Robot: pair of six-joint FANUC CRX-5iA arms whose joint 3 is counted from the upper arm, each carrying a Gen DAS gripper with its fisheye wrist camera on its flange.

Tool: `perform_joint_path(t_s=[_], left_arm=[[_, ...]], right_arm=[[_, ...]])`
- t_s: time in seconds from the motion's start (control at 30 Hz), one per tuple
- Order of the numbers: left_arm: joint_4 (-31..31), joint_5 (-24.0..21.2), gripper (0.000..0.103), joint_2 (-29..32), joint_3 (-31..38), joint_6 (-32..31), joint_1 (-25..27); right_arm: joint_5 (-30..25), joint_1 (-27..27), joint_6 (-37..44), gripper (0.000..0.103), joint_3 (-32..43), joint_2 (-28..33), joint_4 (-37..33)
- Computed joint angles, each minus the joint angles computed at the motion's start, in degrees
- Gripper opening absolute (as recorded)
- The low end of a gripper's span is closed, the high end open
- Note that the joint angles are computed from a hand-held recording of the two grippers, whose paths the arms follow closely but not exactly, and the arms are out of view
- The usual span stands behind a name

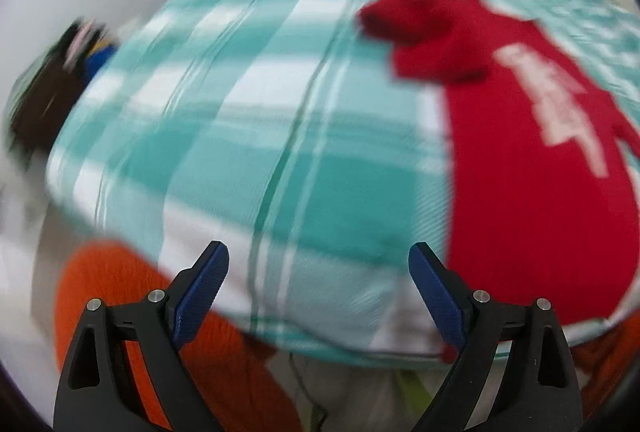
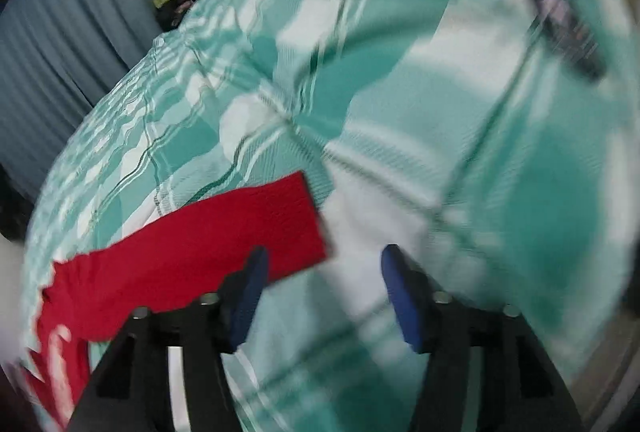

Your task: Fold small clothes

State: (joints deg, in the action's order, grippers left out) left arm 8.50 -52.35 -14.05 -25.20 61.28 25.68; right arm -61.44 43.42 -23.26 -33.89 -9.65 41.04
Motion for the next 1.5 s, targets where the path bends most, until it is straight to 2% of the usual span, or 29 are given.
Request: perform_joint_path(t_s=[0.03, 0.1, 0.13, 0.2, 0.27, 0.33, 0.37, 0.4, 0.43, 0.47, 0.57, 0.63, 0.7, 0.83, 0.87, 0.93, 0.97, 1.03, 1.13, 1.23, 1.37, 1.43, 1.47, 1.5], left_arm=[[3.94, 0.44, 0.093, 0.04, -0.18, -5.58, 0.29], [8.6, 1.03, 0.092, 1.05, 0.28, -11.76, -0.22], [10.71, 3.18, 0.092, 1.57, 0.42, -14.85, -1.46], [12.4, 7.75, 0.092, 2.37, 0.22, -19.84, -4.08], [11.44, 10.96, 0.092, 6.72, 2.69, -25.03, -8.15], [9.08, 6.83, 0.092, 13.16, 8.58, -19.96, -9.3], [7.94, 2.49, 0.092, 18.14, 13.49, -13.27, -9.09], [8.85, -0.41, 0.088, 21.91, 16.58, -6.3, -8.06], [12.58, -2.41, 0.087, 23.94, 17.27, -2.27, -6.19], [19.08, -3.59, 0.087, 24.7, 15.57, -1.23, -3.89], [37.96, -5.16, 0.088, 24.07, 6.85, -5.68, 1.55], [41.66, -6.06, 0.084, 24.25, 4.83, -6.78, 2.84], [40.33, -6.72, 0.073, 25.43, 6.21, -5.71, 2.74], [38.55, -7.76, 0.063, 28.91, 10.73, -4.55, 0.39], [38.3, -8.58, 0.058, 30.6, 12.51, -3.79, -0.44], [36.78, -9.62, 0.025, 32.5, 14.81, -2.18, -1.2], [33.66, -10.49, 0.006, 33.36, 17.06, -0.12, -1.54], [29.25, -10.22, 0.005, 31.77, 18.75, 2.28, -1.29], [29.53, -9.6, 0.005, 27.1, 17.49, -1.25, 2.26], [26.02, -8.65, 0.006, 23.4, 18.86, -3.27, 6.72], [15.92, -4.73, 0.007, 22.35, 22.49, -0.25, 10.37], [12.52, -5.31, 0.021, 24.44, 24.01, -0.71, 10.77], [10.33, -6.32, 0.039, 26.01, 25.15, -0.18, 10.76], [8.83, -6.32, 0.05, 26.83, 25.52, 1.13, 10.65]], right_arm=[[-3.79, 2.94, -0.11, 0.065, 0.23, -0.79, 1.11], [-7.64, 7.99, 0.46, 0.065, 0.2, -2.57, 2.67], [-8.74, 9.6, 0.99, 0.066, 0.61, -2.75, 3.11], [-10.73, 15.08, 1.39, 0.072, 0.8, -3.52, 4.77], [-10.75, 18.11, 1.17, 0.073, 1.19, -2.6, 6.12], [-10.87, 20.54, 2.33, 0.073, 2.36, -0.9, 6.2], [-11.09, 21.15, 3.8, 0.073, 3.28, 0.25, 6.06], [-12.21, 21.88, 5.24, 0.073, 4.31, 1.66, 6.45], [-13.89, 22.88, 6.06, 0.073, 4.89, 2.56, 7.51], [-14.42, 23.32, 6.06, 0.073, 5.0, 3.13, 8.25], [-15.66, 24.46, 5.91, 0.073, 5.11, 3.54, 8.66], [-16.21, 24.56, 4.93, 0.073, 4.89, 3.33, 8.11], [-15.88, 24.08, 4.79, 0.073, 4.97, 3.12, 7.33], [-13.77, 22.58, 5.61, 0.073, 5.4, 3.18, 5.58], [-13.78, 22.48, 5.7, 0.073, 5.52, 3.33, 5.58], [-14.28, 22.62, 6.02, 0.073, 5.72, 3.54, 5.55], [-14.76, 22.73, 6.26, 0.073, 5.91, 3.81, 5.65], [-15.19, 22.96, 6.58, 0.073, 5.96, 4.01, 5.89], [-15.38, 23.05, 6.45, 0.073, 5.71, 3.92, 6.02], [-14.72, 22.67, 5.62, 0.073, 5.34, 3.43, 5.72], [-13.87, 22.11, 4.93, 0.073, 5.23, 3.28, 5.69], [-13.71, 21.77, 5.66, 0.073, 5.84, 3.84, 5.34], [-13.73, 21.68, 5.97, 0.073, 6.08, 4.06, 5.22], [-13.79, 21.64, 6.37, 0.073, 6.39, 4.37, 5.07]])
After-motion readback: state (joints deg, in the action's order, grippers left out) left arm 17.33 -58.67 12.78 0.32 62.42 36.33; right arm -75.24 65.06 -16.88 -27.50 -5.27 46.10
